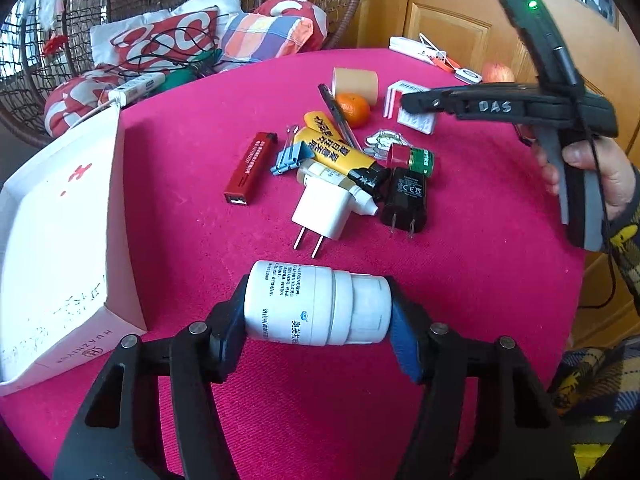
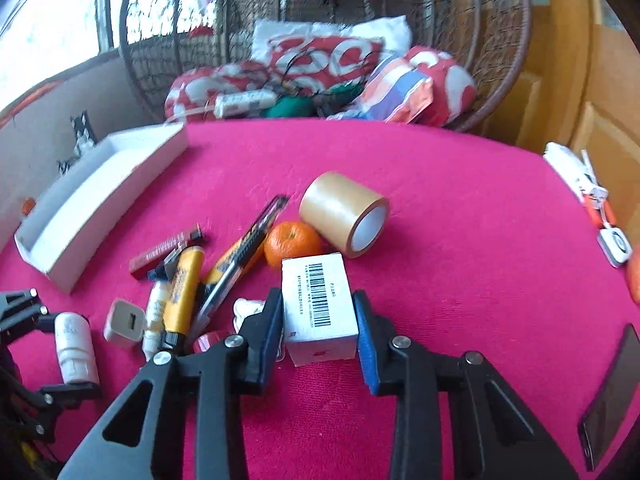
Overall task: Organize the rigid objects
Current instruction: 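Grasp the white pill bottle with the left tool while the right tool grasps the white barcode box, then carry the pill bottle and barcode box with both tools over the white tray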
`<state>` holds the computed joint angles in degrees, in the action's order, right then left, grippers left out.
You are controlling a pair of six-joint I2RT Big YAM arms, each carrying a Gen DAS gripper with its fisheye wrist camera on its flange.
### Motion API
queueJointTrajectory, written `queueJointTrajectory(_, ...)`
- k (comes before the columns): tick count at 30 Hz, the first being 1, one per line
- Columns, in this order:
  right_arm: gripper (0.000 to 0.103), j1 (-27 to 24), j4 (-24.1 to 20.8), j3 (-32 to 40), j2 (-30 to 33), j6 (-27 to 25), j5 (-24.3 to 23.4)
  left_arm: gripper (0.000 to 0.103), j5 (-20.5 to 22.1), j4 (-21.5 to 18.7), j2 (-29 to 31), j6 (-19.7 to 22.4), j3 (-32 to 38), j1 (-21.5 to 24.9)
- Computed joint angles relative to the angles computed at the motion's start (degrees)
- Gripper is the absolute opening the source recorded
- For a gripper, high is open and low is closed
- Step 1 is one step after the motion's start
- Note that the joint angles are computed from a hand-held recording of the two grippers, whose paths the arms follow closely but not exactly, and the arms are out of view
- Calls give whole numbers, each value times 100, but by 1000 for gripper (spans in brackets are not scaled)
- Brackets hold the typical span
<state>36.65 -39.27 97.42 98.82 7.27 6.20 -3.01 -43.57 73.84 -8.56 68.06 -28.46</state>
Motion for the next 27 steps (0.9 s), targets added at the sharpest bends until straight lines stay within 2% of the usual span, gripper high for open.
queueJointTrajectory(15, 34, 66, 2, 44, -218, 165, 498, 62, -69, 324, -382, -125, -128, 28)
queueJointTrajectory(22, 34, 165, -9, 92, -264, 109, 601, 62, -140, 470, -628, -208, -220, 146)
queueJointTrajectory(27, 34, 258, -7, 190, -274, 36, 625, 62, -252, 560, -901, -336, -312, 397)
